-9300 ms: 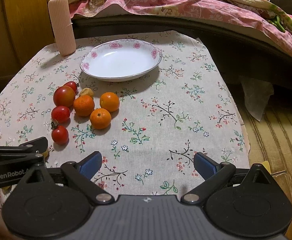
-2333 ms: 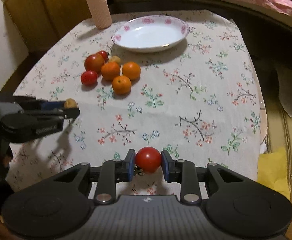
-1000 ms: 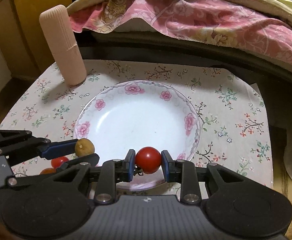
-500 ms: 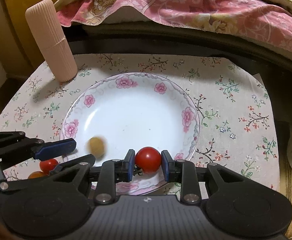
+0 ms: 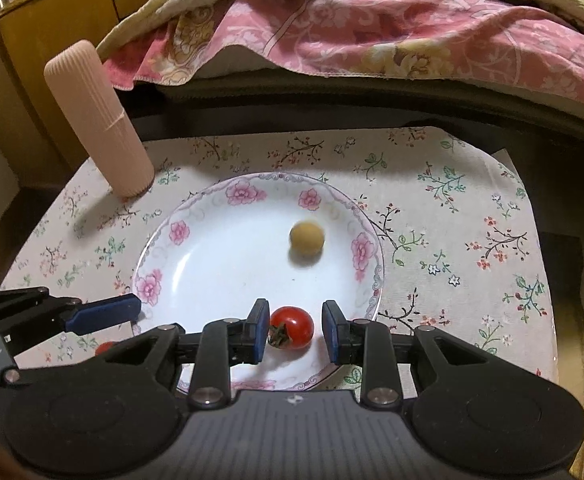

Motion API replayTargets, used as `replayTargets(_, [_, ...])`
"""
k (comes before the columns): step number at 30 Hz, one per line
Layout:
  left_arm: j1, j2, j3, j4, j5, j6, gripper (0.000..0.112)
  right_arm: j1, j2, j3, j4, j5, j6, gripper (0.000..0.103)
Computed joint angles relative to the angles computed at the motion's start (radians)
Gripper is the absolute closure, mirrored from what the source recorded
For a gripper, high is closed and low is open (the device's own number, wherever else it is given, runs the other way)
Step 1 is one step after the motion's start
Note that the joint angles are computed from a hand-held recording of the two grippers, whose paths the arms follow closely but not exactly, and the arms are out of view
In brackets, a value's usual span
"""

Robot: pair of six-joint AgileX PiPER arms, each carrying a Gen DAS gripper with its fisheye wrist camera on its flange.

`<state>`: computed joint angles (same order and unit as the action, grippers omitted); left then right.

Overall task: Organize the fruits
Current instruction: 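Open the left gripper over the plate while the right gripper lowers and releases the tomato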

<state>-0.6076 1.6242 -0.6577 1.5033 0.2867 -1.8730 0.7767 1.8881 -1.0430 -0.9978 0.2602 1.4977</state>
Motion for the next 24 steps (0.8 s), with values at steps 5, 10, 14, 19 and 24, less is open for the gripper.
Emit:
replayTargets(5, [0.048,-0.036,0.016,0.022,-0.045,-0.041,0.061,-0.006,-0.02,0.021,-0.056,-0.005,0.068,0.072])
replayTargets(10, [0.069,-0.071,0.028,0.045,-0.054,-0.073,0.058,-0.008,-0.035,0.029,-0.066,-0.008,0.089,0.072])
replayTargets(14, [0.09,-0.085,0.035,0.063,-0.072,-0.099,0.056,-0.004,-0.04,0.032,-0.069,-0.007,0.092,0.072])
replayTargets(19, [0.09,-0.104,0.044,0.049,-0.073,-0.079,0.055,-0.007,-0.046,0.038,-0.069,-0.007,0.096,0.072])
replayTargets(24, [0.081,-0.117,0.056,0.023,-0.069,-0.041,0.054,-0.008,-0.062,0.057,-0.076,-0.007,0.109,0.072])
